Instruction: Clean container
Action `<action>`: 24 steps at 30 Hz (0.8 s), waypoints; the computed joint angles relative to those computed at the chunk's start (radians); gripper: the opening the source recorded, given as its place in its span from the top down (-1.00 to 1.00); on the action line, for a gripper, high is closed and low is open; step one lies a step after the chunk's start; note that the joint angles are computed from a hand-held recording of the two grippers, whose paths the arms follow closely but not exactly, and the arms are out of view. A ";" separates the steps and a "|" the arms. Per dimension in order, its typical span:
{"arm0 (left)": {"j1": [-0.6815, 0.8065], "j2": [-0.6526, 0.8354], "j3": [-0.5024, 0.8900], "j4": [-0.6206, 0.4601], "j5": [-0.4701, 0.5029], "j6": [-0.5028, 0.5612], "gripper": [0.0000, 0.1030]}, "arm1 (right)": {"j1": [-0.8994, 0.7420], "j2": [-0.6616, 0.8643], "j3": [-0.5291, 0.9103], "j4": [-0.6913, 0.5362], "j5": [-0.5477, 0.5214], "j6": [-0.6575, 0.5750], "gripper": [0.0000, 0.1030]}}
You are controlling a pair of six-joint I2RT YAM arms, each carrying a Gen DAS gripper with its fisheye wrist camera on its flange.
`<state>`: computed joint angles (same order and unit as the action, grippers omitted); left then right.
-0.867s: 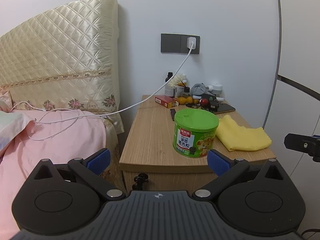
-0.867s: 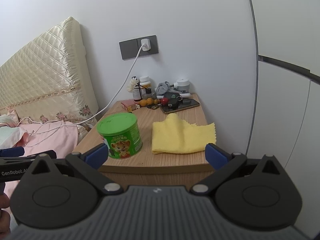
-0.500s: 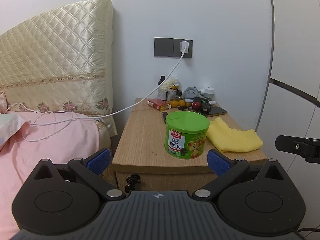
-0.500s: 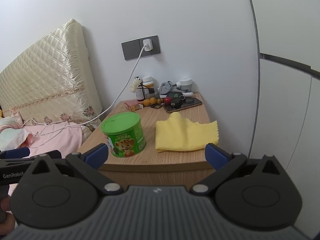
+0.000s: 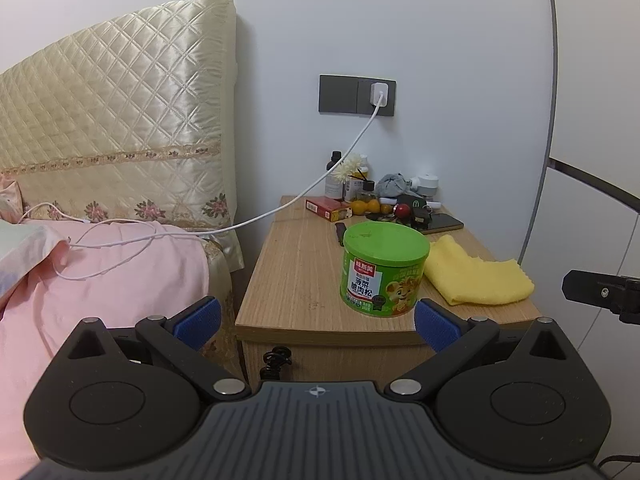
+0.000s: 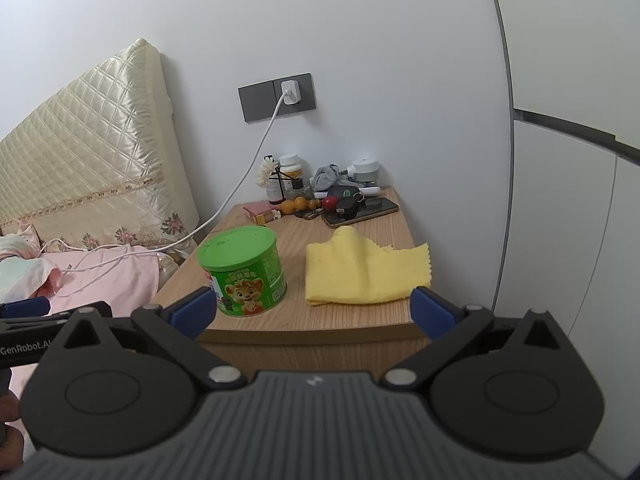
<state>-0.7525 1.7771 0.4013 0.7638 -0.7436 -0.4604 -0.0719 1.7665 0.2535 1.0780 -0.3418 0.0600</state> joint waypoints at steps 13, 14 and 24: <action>-0.011 0.021 0.013 0.006 -0.006 -0.005 -1.00 | -0.003 -0.001 -0.004 0.010 -0.009 0.007 -1.00; -0.009 0.020 0.013 0.004 -0.004 -0.003 -1.00 | -0.003 -0.002 -0.013 0.021 -0.011 0.010 -1.00; -0.004 0.035 0.014 0.018 0.032 0.006 -1.00 | -0.007 0.021 -0.013 0.050 -0.020 0.016 -1.00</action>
<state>-0.7564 1.8124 0.4155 0.7815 -0.7118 -0.4549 -0.0792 1.7872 0.2404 1.1281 -0.3620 0.0758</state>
